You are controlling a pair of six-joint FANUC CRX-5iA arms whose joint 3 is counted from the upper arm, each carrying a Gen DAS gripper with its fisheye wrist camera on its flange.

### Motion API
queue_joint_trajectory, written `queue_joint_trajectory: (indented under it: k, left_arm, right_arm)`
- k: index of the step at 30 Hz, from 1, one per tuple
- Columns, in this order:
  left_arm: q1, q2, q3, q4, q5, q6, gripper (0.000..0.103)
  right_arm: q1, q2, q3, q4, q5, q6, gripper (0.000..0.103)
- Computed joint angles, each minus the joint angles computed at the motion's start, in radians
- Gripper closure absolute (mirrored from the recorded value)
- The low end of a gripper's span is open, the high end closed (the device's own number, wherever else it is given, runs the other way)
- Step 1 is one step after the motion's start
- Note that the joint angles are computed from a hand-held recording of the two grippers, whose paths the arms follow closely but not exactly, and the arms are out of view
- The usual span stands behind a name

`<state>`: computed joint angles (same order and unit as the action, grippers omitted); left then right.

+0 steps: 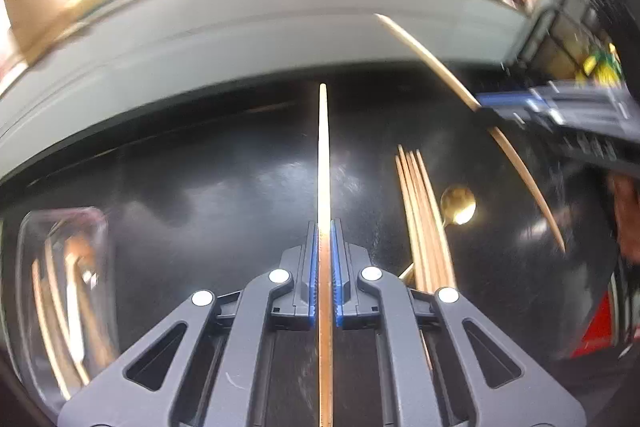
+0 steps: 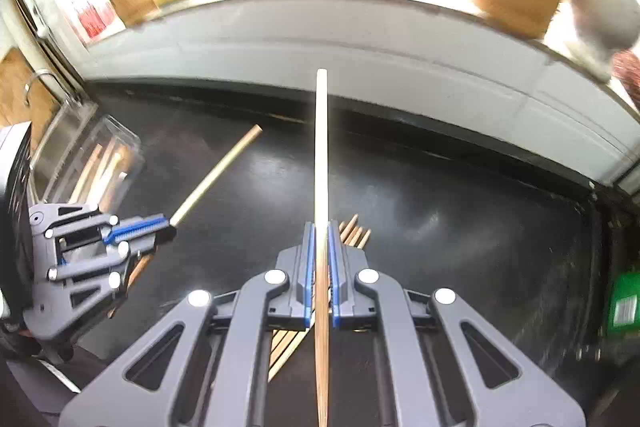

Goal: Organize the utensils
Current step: 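Grasp a chopstick with the left tool while the right tool grasps another chopstick, then carry both chopsticks over the clear tray and release them inside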

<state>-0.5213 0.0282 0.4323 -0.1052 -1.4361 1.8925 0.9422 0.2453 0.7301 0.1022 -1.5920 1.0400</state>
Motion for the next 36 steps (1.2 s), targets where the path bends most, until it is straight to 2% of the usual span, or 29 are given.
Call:
queue_joint_trajectory:
  k: [4,9,12,20,29,36]
  left_arm:
    - [-0.074,0.012,0.132,-0.115,-0.113,0.098,0.098]
    - [-0.145,0.028,0.235,-0.175,-0.211,0.179,0.098]
    - [-0.166,0.012,0.233,-0.178,-0.217,0.204,0.098]
    - [-0.260,-0.022,0.227,-0.246,-0.256,0.261,0.098]
    - [-0.236,-0.115,0.144,-0.260,-0.266,0.294,0.098]
    - [-0.140,-0.217,0.049,-0.247,-0.266,0.281,0.098]
  right_arm:
    - [0.048,-0.069,-0.019,0.021,-0.019,-0.113,0.096]
    - [0.117,-0.169,-0.104,0.026,0.004,-0.244,0.096]
    - [0.176,-0.215,-0.156,0.054,0.020,-0.306,0.096]
    - [0.264,-0.251,-0.178,0.113,0.006,-0.372,0.096]
    - [0.316,-0.194,-0.105,0.129,-0.011,-0.358,0.096]
    - [0.326,-0.035,0.098,0.081,-0.032,-0.286,0.096]
